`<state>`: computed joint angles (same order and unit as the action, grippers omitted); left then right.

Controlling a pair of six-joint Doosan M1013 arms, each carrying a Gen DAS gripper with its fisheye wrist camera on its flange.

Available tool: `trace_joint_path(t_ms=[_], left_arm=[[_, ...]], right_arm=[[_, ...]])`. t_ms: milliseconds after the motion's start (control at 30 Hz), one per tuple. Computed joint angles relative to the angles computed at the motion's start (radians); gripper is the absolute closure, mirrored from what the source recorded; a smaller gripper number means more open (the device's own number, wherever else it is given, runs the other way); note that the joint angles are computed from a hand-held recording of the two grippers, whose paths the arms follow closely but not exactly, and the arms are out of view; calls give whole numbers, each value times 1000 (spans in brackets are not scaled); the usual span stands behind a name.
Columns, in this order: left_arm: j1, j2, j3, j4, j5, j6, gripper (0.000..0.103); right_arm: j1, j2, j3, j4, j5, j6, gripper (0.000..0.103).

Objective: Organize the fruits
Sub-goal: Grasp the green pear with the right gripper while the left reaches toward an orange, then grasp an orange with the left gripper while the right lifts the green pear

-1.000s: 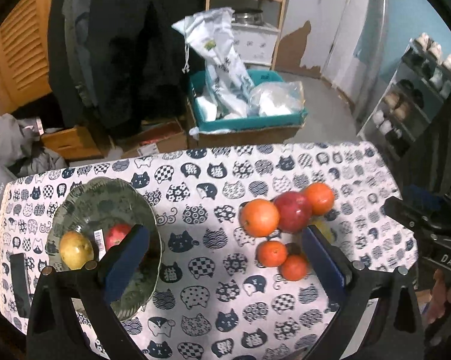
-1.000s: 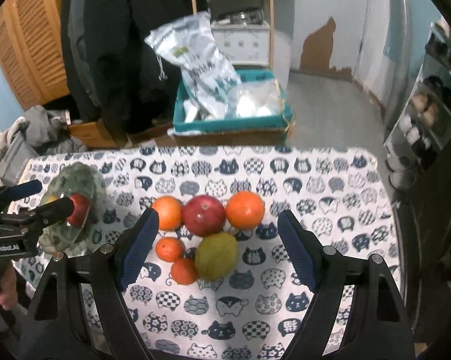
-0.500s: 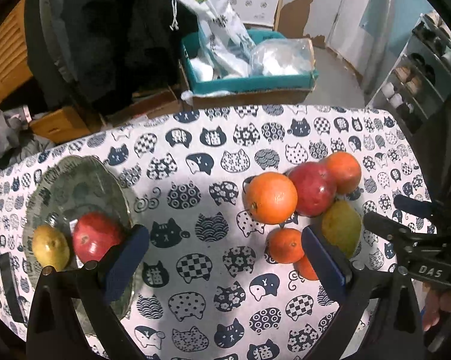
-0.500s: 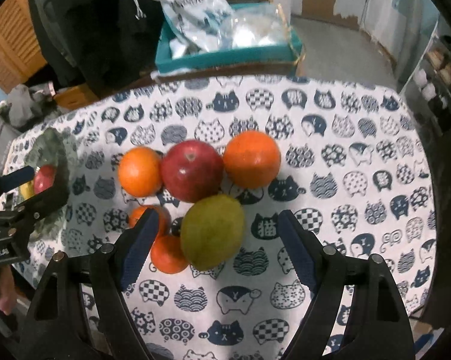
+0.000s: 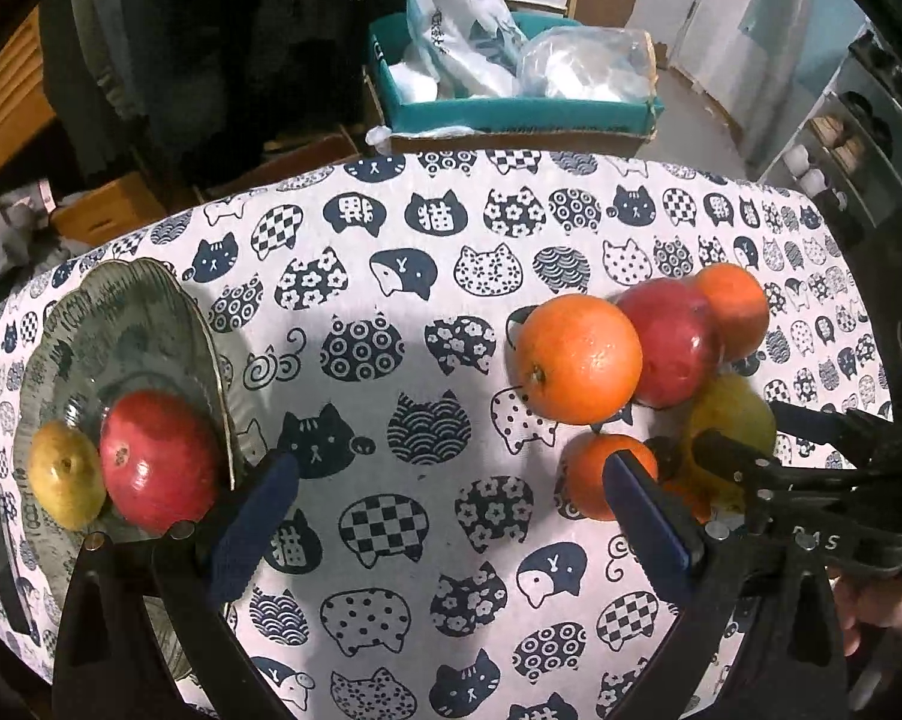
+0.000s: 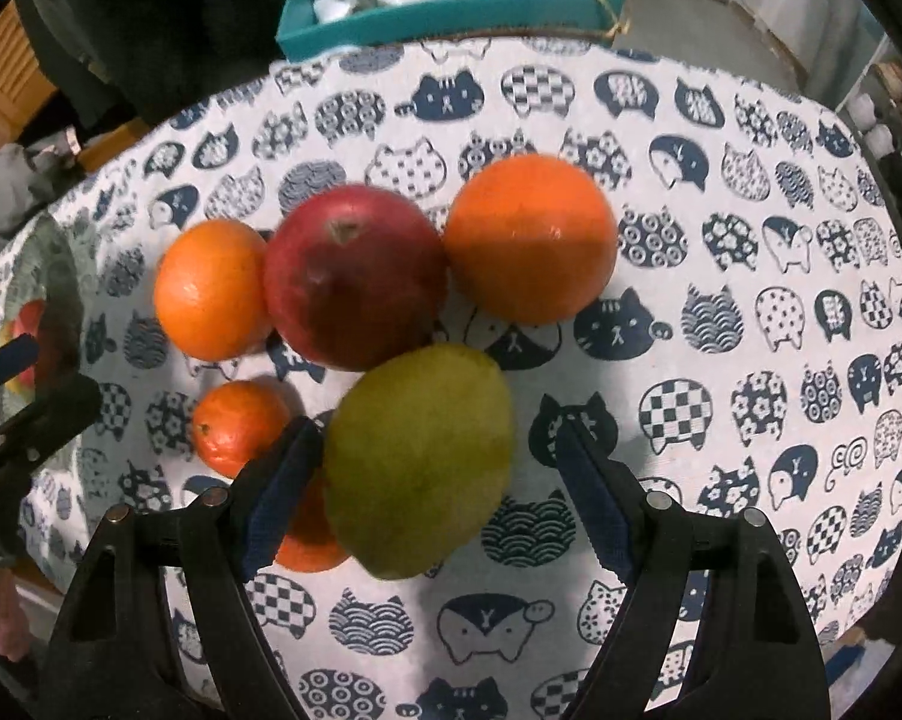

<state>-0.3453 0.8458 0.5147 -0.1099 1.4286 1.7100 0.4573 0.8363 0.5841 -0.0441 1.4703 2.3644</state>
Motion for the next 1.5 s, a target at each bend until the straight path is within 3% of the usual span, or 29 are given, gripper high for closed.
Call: trace_joint_path(t_ms=[300, 433, 567, 700, 1033, 1267, 1367, 1500], left_arm=[[-6, 22, -22, -21, 37, 3, 1], [-8, 29, -33, -27, 49, -4, 1], [-10, 35, -42, -41, 57, -8, 1], [-14, 42, -53, -56, 70, -1, 1], [-27, 71, -89, -118, 138, -2, 1], [-35, 91, -104, -127, 191, -13, 24], [-33, 87, -93, -143, 182, -18, 27], [-28, 95, -103, -180, 205, -16, 54]], right_arm=[[-13, 0, 29, 63, -29, 13, 23], [-20, -17, 73, 107, -88, 10, 35], [-11, -20, 66, 50, -59, 13, 37], [-14, -63, 137, 14, -107, 46, 37], [-11, -115, 208, -94, -117, 89, 37], [-12, -136, 225, -96, -122, 81, 37], [-10, -126, 209, -98, -121, 84, 37], [-9, -135, 216, -101, -127, 86, 37]])
